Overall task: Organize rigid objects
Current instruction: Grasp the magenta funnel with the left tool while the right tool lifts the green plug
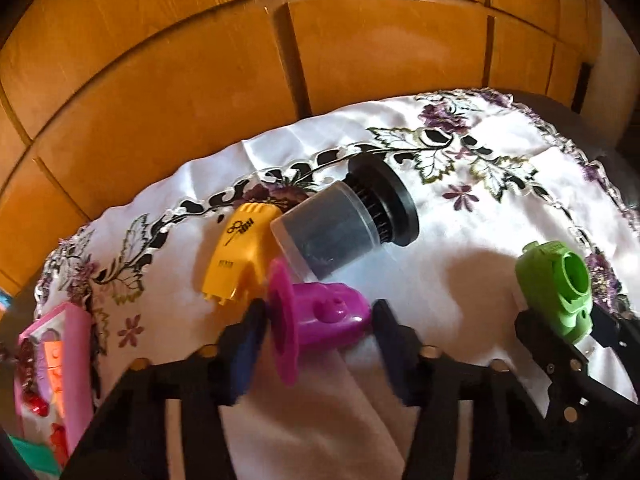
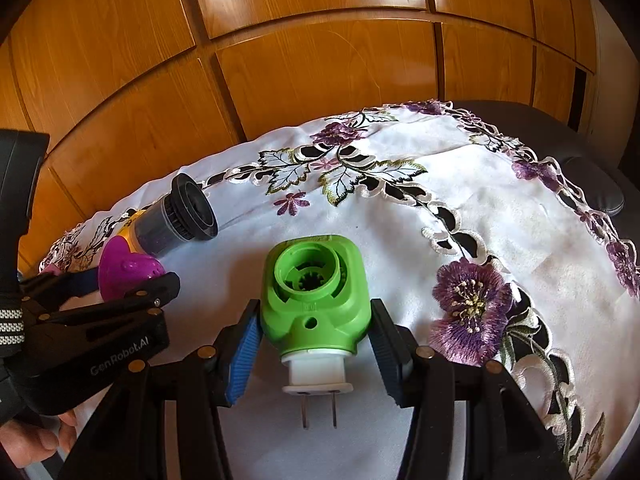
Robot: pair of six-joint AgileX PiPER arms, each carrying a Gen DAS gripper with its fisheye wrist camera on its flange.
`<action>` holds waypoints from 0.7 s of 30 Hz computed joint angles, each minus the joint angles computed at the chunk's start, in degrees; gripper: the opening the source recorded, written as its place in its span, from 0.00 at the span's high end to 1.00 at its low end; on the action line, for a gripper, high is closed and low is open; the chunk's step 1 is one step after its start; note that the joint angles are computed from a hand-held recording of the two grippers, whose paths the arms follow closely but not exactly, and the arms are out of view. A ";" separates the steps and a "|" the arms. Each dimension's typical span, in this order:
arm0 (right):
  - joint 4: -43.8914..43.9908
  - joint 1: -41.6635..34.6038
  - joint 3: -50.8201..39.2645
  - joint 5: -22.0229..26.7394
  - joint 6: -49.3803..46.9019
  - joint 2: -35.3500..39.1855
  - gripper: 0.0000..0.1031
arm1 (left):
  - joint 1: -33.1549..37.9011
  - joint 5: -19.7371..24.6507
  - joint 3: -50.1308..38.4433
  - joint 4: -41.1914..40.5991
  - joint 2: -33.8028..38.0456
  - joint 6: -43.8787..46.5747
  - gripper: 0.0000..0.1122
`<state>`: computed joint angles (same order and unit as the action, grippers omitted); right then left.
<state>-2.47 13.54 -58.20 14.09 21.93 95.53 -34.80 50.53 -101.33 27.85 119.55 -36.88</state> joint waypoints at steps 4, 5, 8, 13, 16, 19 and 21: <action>-3.39 0.51 -0.07 0.10 3.33 0.07 0.48 | 0.69 -2.66 2.51 -1.42 -1.77 0.89 0.55; -4.11 0.62 -0.04 0.06 4.03 0.07 0.48 | 0.78 -3.29 3.44 -1.19 -2.38 0.35 0.55; -6.31 0.94 0.10 0.02 6.15 0.07 0.48 | 0.84 -4.96 6.91 0.03 -4.67 -2.07 0.56; -10.54 1.57 -0.02 0.42 10.13 0.22 0.49 | 0.31 -7.18 12.09 1.22 -8.57 -4.38 0.61; -11.56 1.66 -0.05 0.66 10.90 0.21 0.49 | 0.21 -8.40 14.91 0.89 -10.50 -5.29 0.61; -11.98 1.63 -0.08 0.70 11.16 0.25 0.49 | -0.10 -9.96 18.28 1.13 -12.84 -6.12 0.61; -13.05 1.75 -0.08 0.82 12.10 0.27 0.49 | -0.16 -11.08 20.72 0.98 -14.65 -7.09 0.61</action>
<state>-15.51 15.29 -58.27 14.91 34.03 95.80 -34.96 39.45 -80.62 28.83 104.90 -43.96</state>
